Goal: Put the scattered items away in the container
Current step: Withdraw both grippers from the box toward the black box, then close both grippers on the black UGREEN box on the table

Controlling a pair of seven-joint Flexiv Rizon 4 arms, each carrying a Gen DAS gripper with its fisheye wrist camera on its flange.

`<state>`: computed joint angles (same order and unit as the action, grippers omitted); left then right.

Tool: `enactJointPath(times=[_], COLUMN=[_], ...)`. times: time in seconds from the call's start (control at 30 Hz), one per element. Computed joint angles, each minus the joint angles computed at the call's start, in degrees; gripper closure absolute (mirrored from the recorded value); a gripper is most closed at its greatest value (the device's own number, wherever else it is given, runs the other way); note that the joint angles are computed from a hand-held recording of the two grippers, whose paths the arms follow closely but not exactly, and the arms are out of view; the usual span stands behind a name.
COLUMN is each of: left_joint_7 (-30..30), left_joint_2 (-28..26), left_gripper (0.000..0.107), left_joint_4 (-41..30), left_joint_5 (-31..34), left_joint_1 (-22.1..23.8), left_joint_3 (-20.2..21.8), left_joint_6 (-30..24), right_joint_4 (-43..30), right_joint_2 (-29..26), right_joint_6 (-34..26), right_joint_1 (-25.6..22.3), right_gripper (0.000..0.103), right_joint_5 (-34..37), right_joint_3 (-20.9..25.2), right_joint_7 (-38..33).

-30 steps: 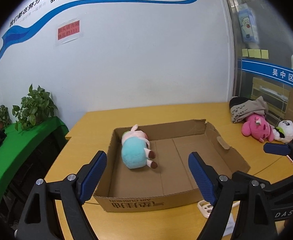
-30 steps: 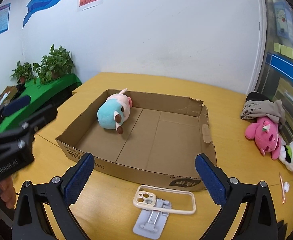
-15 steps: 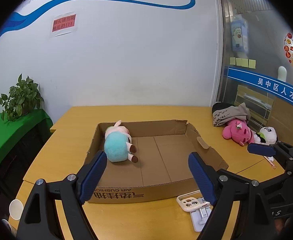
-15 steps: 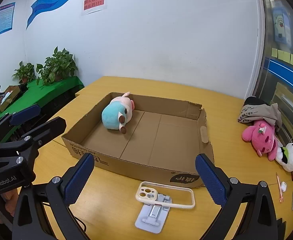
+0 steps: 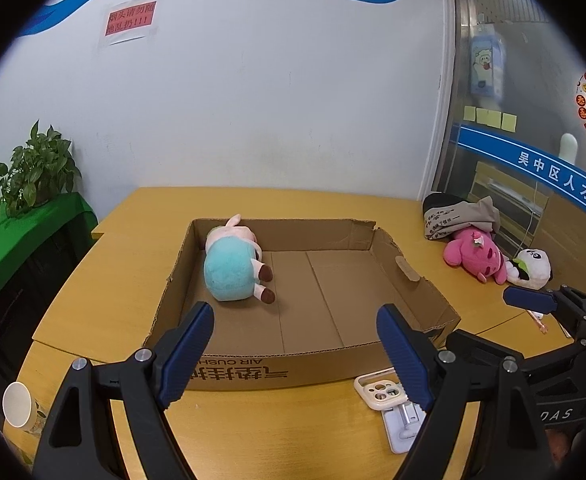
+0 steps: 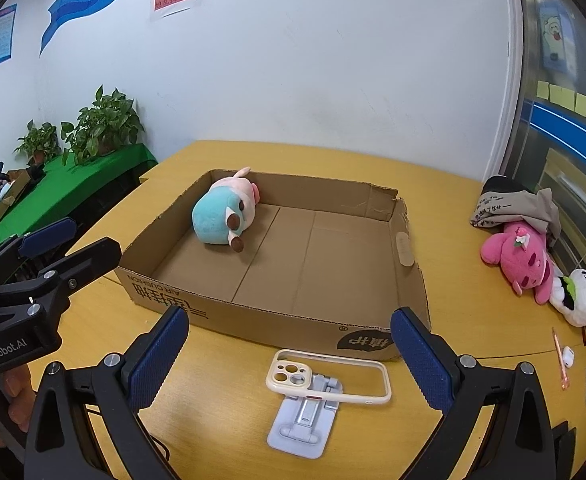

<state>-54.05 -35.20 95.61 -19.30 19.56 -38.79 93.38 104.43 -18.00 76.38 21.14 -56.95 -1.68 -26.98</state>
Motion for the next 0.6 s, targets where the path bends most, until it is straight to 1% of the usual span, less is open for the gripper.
enactJointPath(times=[0.17,0.37,0.5,0.6], left_joint_7=[-0.85,-1.08,1.04,5.19], left_joint_2=[0.17,0.34,0.0,0.09], left_gripper=[0.023,0.023,0.023,0.023], left_joint_4=[-0.44,-0.77,-0.48,0.72], left_joint_5=[-0.31,-2.01,-4.22,-6.44], left_joint_1=[-2.02,-3.89,-3.39,-1.52], left_joint_3=[2.69,4.21,2.86,0.36], left_joint_6=[-0.6,-2.15,-5.75,-10.27], right_joint_4=[-0.45,0.27,2.11,5.49], right_joint_2=[-0.48,-0.43,0.47,2.01], right_joint_6=[-0.28,1.65,3.17,6.59], right_joint_1=[0.07,-0.23,-0.94,-1.86], right_gripper=[0.0,0.001,0.001,0.0], right_joint_5=[1.11,2.13,2.76,0.73], right_joint_3=[0.48,0.23,-0.17,-1.44], right_joint_7=[-1.84,-4.33,-5.51,-4.04])
